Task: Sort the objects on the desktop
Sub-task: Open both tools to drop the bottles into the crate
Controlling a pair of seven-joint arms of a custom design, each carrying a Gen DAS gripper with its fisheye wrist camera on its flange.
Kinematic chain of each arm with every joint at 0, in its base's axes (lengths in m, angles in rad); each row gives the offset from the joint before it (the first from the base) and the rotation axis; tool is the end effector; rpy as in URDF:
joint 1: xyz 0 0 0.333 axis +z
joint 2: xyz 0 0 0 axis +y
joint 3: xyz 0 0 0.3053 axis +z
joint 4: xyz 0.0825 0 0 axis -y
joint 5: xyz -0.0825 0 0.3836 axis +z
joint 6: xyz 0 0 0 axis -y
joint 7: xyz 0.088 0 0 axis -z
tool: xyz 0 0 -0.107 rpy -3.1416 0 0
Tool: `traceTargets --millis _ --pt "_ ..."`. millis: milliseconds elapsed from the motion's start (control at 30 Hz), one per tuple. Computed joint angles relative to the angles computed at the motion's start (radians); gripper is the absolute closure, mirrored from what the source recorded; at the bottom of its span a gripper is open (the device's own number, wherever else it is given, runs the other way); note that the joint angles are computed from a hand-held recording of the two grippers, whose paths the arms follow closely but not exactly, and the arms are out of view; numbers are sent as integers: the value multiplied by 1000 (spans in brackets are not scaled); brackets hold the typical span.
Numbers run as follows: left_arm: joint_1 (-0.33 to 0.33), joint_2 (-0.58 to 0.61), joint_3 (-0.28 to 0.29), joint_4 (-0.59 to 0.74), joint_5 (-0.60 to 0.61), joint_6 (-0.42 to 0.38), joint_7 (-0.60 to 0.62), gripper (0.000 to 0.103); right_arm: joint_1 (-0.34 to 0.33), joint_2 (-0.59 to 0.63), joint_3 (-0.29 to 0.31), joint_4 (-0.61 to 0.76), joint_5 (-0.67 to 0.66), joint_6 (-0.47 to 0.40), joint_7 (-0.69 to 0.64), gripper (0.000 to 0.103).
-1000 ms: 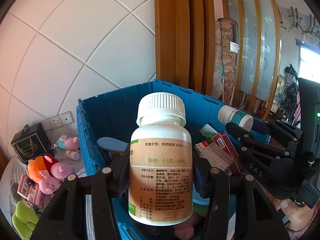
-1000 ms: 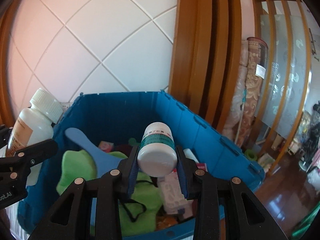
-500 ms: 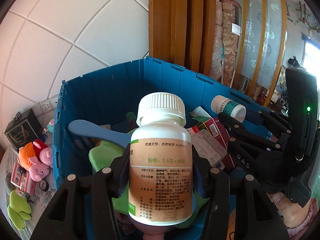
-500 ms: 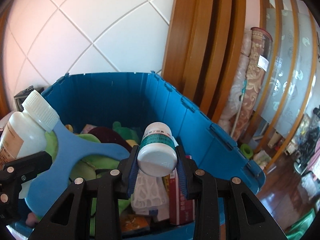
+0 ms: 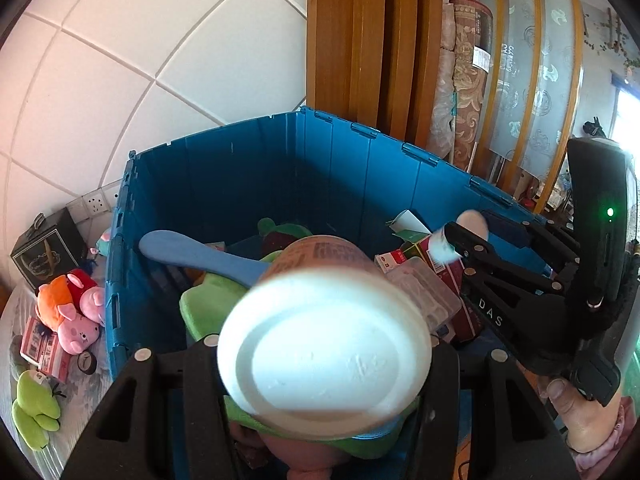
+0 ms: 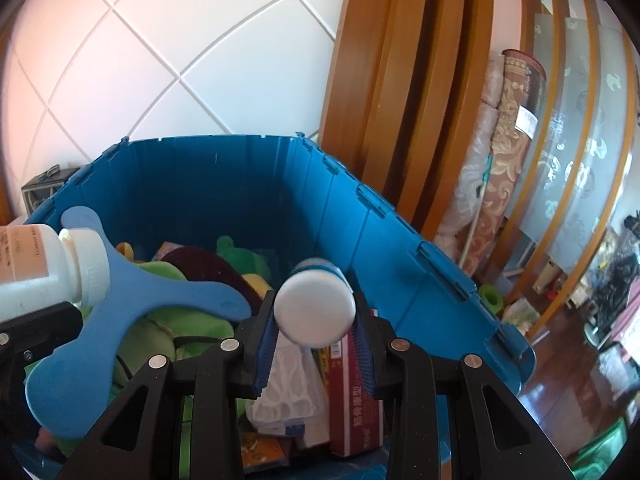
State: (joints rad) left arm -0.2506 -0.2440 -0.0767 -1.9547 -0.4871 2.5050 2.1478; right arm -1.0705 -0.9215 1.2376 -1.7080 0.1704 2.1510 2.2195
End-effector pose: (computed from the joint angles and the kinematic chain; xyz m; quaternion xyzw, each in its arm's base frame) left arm 0.5068 -0.1737 0.6640 -0.4077 0.8079 -0.3876 0.1755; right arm 0.4483 0.3653 0.6508 -0.5176 0.7063 -0.4383 0.2027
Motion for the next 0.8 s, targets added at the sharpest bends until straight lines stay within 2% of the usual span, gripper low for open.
traceTargets --millis 33,67,133,200,233,300,333,367,433,600,667,800 --pt "1 -1 0 -2 1 1 -2 52 -1 -4 -1 2 -1 -4 4 65" --pt "1 -3 1 -4 -1 3 -1 51 -1 -7 -4 3 -2 -5 4 59" --pt "0 -6 4 -7 -8 6 4 51 1 -12 -8 2 -2 -1 7 42" --pt "-4 -16 10 -18 -26 24 16 50 -1 -22 -13 7 -7 -6 11 21" --pt "-7 -21 15 -22 -37 32 25 50 0 -25 -14 8 -7 -7 13 17" --pt "-14 -35 26 -33 -64 50 49 45 0 -31 -19 11 -6 -5 17 7" --pt "-19 -42 33 -40 -80 66 63 37 0 -35 -20 12 -6 -7 20 2" --pt "-25 -50 40 -49 -98 83 80 33 0 -39 -22 13 -7 -6 22 0" --pt "-36 -68 54 -68 -129 116 110 30 -3 -43 -24 22 -5 -15 25 0" --pt "-69 -93 121 -84 -241 132 203 29 -18 -44 -18 63 16 -26 23 0" --pt "-64 -92 145 -75 -280 110 236 29 -28 -56 -17 84 31 -24 25 0" --pt "-18 -87 155 -70 -305 110 246 29 -62 -76 -11 151 84 1 26 0"
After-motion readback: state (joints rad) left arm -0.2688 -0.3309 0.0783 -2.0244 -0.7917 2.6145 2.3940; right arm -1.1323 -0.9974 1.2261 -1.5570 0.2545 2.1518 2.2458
